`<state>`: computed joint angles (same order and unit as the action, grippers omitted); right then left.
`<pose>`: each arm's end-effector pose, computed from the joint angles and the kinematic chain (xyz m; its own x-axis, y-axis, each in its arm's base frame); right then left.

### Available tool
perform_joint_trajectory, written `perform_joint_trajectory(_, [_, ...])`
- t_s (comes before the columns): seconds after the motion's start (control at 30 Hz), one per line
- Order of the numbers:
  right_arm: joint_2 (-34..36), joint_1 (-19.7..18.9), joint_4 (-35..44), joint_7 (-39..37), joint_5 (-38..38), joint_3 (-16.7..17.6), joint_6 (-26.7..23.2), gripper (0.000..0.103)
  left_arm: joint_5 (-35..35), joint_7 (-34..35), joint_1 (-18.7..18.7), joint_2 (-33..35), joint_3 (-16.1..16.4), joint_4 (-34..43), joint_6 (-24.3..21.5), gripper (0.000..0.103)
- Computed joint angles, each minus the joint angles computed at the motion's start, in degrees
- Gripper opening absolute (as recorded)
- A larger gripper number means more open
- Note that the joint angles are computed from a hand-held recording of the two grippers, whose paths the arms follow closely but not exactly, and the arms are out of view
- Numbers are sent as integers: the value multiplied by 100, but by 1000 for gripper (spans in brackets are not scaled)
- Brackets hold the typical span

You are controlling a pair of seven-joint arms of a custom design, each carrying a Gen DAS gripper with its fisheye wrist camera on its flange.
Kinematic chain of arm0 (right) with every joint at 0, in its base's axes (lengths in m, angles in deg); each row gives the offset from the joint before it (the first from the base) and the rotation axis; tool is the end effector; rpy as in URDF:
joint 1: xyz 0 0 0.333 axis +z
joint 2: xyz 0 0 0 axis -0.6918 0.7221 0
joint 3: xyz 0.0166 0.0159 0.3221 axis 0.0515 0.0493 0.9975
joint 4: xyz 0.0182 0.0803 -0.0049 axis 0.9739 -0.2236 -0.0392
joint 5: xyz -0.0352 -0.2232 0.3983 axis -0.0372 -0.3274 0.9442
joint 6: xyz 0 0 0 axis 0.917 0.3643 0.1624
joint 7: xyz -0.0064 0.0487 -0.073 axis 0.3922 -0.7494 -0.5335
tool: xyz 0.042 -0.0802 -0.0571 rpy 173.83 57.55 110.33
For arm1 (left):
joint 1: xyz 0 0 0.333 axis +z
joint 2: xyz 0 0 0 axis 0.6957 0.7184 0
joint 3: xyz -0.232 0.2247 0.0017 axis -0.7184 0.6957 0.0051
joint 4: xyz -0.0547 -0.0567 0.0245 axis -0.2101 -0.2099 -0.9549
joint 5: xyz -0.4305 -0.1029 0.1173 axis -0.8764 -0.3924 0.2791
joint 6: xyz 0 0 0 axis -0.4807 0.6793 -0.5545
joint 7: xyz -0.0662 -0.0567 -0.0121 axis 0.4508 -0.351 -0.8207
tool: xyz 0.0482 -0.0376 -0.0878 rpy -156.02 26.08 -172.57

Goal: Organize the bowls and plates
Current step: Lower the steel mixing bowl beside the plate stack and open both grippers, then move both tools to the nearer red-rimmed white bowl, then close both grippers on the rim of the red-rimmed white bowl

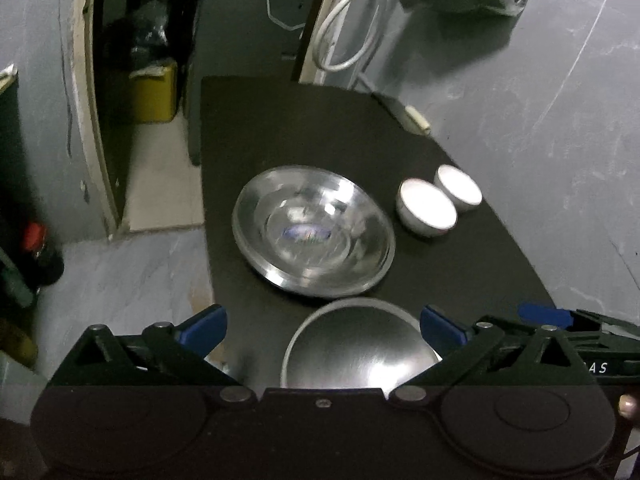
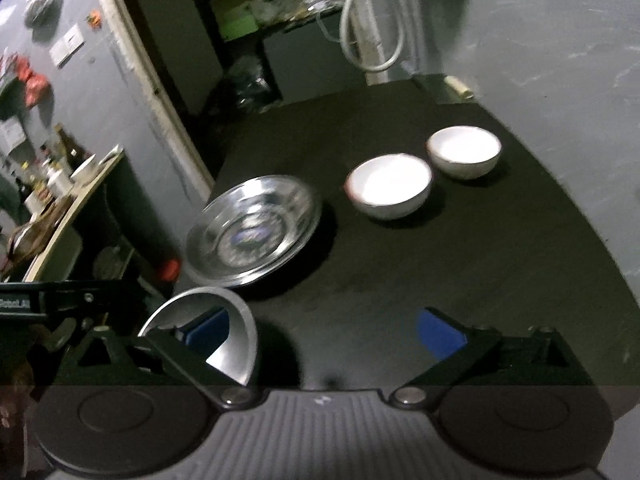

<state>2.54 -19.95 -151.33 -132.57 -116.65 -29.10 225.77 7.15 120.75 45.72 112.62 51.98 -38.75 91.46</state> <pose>0.5105 0.3022 0.2880 -0.4375 -0.8567 -0.2732 -0.5490 0.4951 -0.6735 0.6842 -0.1969 0.3054 -0.6782 -0.6873 0.2601 -0.6500 0.3960 -0.6486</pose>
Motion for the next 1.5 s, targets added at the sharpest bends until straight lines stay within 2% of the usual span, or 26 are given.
perform_joint_trajectory(0.13, [-108,-159,-168,53,-105,-108,55,103,-386,332,-89,202,-262,176,667,102])
perform_joint_trajectory(0.17, [-122,-223,-201,86,-158,-142,109,103,-310,235,-169,277,-265,265,769,102])
perform_joint_trajectory(0.37, [-85,-589,-299,400,-463,-300,298,103,994,-1094,-807,893,-66,1057,987,102])
perform_joint_trajectory(0.47, [92,-708,-177,55,-203,-355,226,103,1737,-1851,-1232,1468,137,1840,817,102])
perform_joint_trajectory(0.53, [212,-741,-65,45,-360,-418,242,103,2283,-2371,-1597,1907,378,2474,664,102])
perform_joint_trajectory(0.67, [436,-801,161,34,-600,-532,336,103,3103,-2895,-2022,2668,583,3634,320,102])
perform_joint_trajectory(0.8, [639,-859,350,39,-615,-619,375,103,3795,-3261,-2303,3262,745,4542,-5,102])
perform_joint_trajectory(0.9, [799,-918,485,142,-655,-717,590,103,4248,-3598,-2447,3577,880,5059,-326,102])
perform_joint_trajectory(1.03, [888,-939,568,282,-864,-791,798,100,4545,-3809,-2365,3754,701,5323,-633,102])
perform_joint_trajectory(1.23, [1069,-996,745,172,-885,-836,1074,86,4793,-3886,-2294,3883,485,5493,-904,91])
perform_joint_trajectory(1.43, [1200,-1005,881,265,-1067,-881,1270,72,4693,-3777,-2216,3969,320,5677,-1355,70])
perform_joint_trajectory(1.5, [1234,-1016,922,337,-1162,-887,1348,67,4637,-3783,-2232,4054,309,5845,-1570,56])
